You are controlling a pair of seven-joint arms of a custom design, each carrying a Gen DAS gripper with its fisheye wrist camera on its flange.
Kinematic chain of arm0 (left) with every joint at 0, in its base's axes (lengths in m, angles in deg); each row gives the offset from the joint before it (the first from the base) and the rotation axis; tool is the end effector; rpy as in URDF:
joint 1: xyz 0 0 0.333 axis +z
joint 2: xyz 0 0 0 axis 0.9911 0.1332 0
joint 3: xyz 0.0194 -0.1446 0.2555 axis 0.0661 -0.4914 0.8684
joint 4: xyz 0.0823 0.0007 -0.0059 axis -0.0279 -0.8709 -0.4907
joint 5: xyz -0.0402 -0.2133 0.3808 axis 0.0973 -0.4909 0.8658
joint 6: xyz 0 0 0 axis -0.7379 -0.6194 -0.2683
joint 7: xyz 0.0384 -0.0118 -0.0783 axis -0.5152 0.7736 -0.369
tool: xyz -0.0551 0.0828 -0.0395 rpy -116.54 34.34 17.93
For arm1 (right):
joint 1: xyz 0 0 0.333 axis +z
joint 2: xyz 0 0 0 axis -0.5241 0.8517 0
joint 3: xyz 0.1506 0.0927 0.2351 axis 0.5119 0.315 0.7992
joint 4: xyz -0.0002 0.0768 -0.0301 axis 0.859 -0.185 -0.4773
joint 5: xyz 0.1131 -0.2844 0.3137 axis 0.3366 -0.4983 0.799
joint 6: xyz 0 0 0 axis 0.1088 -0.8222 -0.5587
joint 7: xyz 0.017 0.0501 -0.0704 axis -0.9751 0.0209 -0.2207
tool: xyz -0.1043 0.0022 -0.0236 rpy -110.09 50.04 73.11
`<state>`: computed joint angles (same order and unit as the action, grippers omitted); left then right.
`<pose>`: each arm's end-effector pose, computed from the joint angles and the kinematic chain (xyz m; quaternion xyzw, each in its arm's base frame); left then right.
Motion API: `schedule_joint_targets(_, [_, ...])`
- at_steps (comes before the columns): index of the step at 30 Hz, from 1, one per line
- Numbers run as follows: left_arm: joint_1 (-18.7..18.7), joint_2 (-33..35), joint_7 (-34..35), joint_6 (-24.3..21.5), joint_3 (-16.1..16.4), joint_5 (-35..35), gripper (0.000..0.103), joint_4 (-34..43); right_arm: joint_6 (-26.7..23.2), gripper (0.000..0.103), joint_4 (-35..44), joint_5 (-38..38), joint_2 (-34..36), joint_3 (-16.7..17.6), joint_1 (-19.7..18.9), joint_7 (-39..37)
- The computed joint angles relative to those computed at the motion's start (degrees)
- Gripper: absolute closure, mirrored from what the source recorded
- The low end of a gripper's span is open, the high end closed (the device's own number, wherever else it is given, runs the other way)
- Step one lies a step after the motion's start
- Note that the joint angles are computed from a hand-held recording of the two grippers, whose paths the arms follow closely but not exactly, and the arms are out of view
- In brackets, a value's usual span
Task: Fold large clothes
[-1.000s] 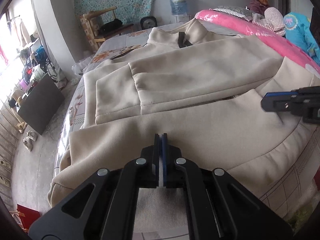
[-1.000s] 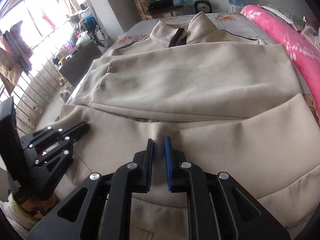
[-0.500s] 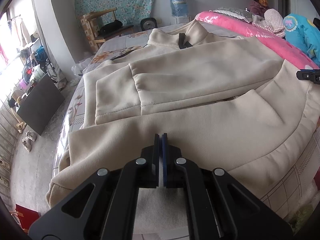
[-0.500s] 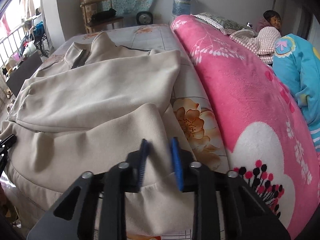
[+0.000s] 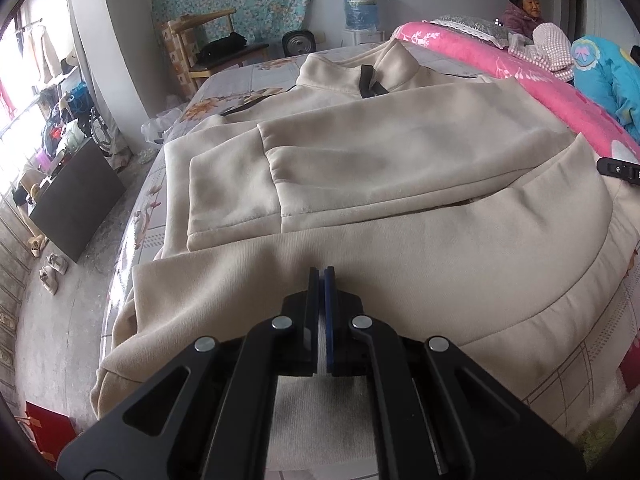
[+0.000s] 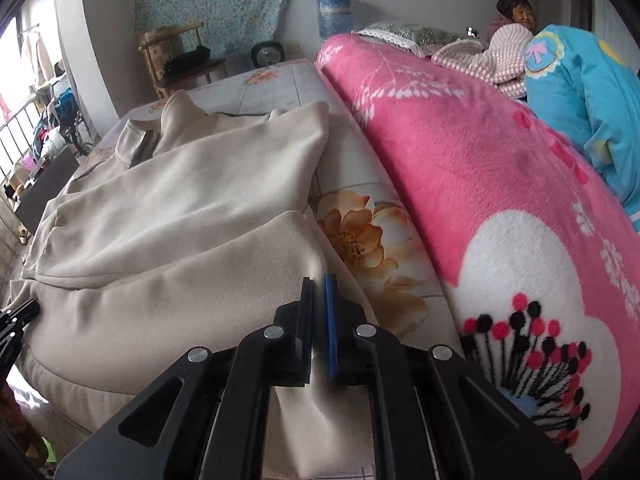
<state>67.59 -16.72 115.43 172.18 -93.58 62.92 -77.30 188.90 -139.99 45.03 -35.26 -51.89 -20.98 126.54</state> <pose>0.6494 -0.2974 0.6428 -0.5282 0.7739 -0.2444 0.2497 0.6482 0.1231 0.6575 -0.5627 0.7543 -0.2286 0.2492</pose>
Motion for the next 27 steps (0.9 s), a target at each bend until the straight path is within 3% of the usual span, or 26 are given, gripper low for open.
schedule_joint_targets(2, [-0.18, 0.15, -0.44, -0.22, 0.09, 0.48, 0.101, 0.24, 0.68, 0.089, -0.53, 1.42, -1.16, -0.08, -0.22, -0.57])
schedule_joint_targets(4, [-0.22, 0.18, -0.72, -0.22, 0.12, 0.60, 0.101, 0.27, 1.59, 0.069, -1.74, -1.21, -3.27, 0.17, -0.29, 1.45])
schedule_joint_targets(7, [-0.05, 0.32, -0.40, -0.48, 0.04, 0.05, 0.101, 0.55, 4.99, 0.062, -3.25, -3.27, -6.24, 1.17, -0.49, 1.17])
schedule_joint_targets(9, [0.09, 0.26, 0.00, -0.39, -0.01, -0.38, 0.101, 0.47, 7.78, 0.059, -3.26, 2.30, -6.59, 1.44, 0.07, -4.35])
schedule_joint_targets(10, [0.11, 0.19, 0.13, -0.39, -0.01, -0.45, 0.101, 0.39, 8.65, 0.057, -2.70, 8.96, -6.07, 1.30, 0.88, -10.32])
schedule_joint_targets(12, [0.10, 0.22, 0.16, -0.41, 0.00, -0.46, 0.101, 0.42, 6.92, 0.057, 0.26, 20.37, -3.31, 1.55, 2.31, -20.85])
schedule_joint_targets(17, [0.34, 0.24, 0.13, -0.71, -0.07, -1.54, 0.101, 0.59, -0.63, 0.057, 7.82, 28.71, 4.76, 3.42, 4.08, -30.68])
schedule_joint_targets(20, [0.39, 0.31, 0.23, -0.97, -0.09, -1.85, 0.101, 0.76, -4.29, 0.065, 10.93, 22.45, 8.57, 3.19, 6.14, -29.72])
schedule_joint_targets(21, [0.38, 0.28, 0.33, -1.04, -0.10, -1.87, 0.101, 0.72, -2.03, 0.070, 10.16, 20.87, 8.59, 3.07, 6.66, -30.22])
schedule_joint_targets(24, [0.32, -0.04, 0.51, -0.63, -0.07, -1.50, 0.101, 0.19, -2.07, 0.078, 14.03, 16.31, 11.89, 2.21, 7.97, -27.60])
schedule_joint_targets(27, [0.42, -0.01, 0.91, -0.65, -0.13, -1.79, 0.101, 0.24, -3.19, 0.078, 17.57, 13.36, 14.18, 1.35, 8.91, -24.56])
